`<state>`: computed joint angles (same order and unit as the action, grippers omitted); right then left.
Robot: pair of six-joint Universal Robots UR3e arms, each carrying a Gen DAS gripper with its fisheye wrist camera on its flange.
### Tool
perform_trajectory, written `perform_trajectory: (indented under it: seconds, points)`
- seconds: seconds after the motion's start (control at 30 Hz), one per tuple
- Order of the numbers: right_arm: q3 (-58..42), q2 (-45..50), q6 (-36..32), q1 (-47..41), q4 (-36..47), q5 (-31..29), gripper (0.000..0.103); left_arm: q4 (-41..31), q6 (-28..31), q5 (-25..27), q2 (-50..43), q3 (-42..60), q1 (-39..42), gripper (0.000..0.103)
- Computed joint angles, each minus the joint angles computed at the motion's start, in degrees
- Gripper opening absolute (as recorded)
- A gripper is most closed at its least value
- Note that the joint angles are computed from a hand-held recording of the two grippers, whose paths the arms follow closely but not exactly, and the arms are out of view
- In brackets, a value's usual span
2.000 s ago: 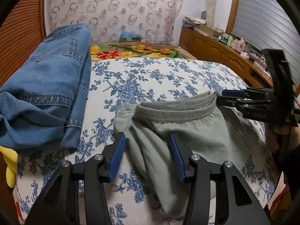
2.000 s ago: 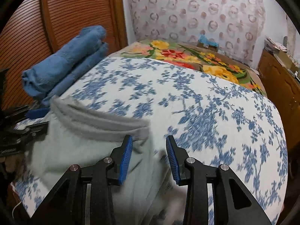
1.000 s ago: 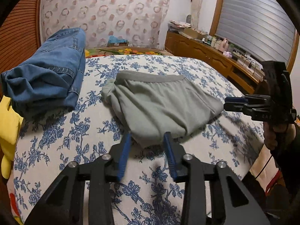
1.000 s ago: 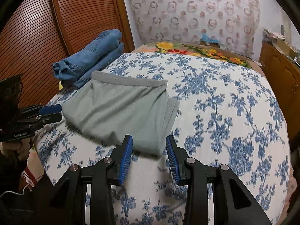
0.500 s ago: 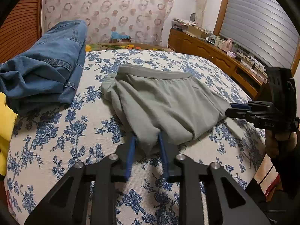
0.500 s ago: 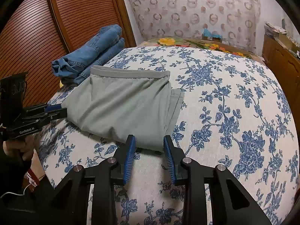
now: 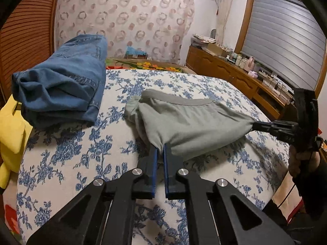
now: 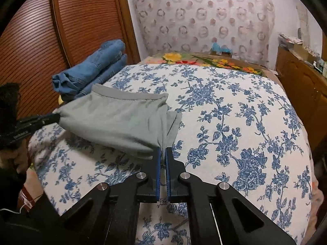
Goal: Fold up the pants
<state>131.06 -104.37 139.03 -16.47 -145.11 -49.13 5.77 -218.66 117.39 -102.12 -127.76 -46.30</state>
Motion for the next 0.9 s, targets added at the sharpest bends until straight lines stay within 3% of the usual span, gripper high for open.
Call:
perform_trajectory:
  seconds: [0.23,0.57,0.7,0.73,0.9]
  points:
    - [0.9,-6.1,-5.1,-2.6,9.9,1.7,0.004,-2.1,-1.3,0.1,1.8,-1.0,-1.9,0.007]
    - [0.3,-22.0,-18.7,-10.8,35.4,5.6,0.004,-11.9,-4.1,4.0,4.6,2.3,-7.8,0.007]
    - [0.5,-24.3,-20.0,-12.1,38.4,5.4,0.004,-14.2,-4.9,4.0,5.5,2.5,-7.7,0.008]
    - [0.4,-25.1,-20.5,-12.7,39.6,5.5,0.004,-14.3,-4.8,4.0,5.5,2.5,-7.6,0.009]
    - [0.0,-27.0,-21.5,-14.4,42.1,6.1,0.004,-14.0,-4.2,4.7,5.6,2.6,-7.0,0.037]
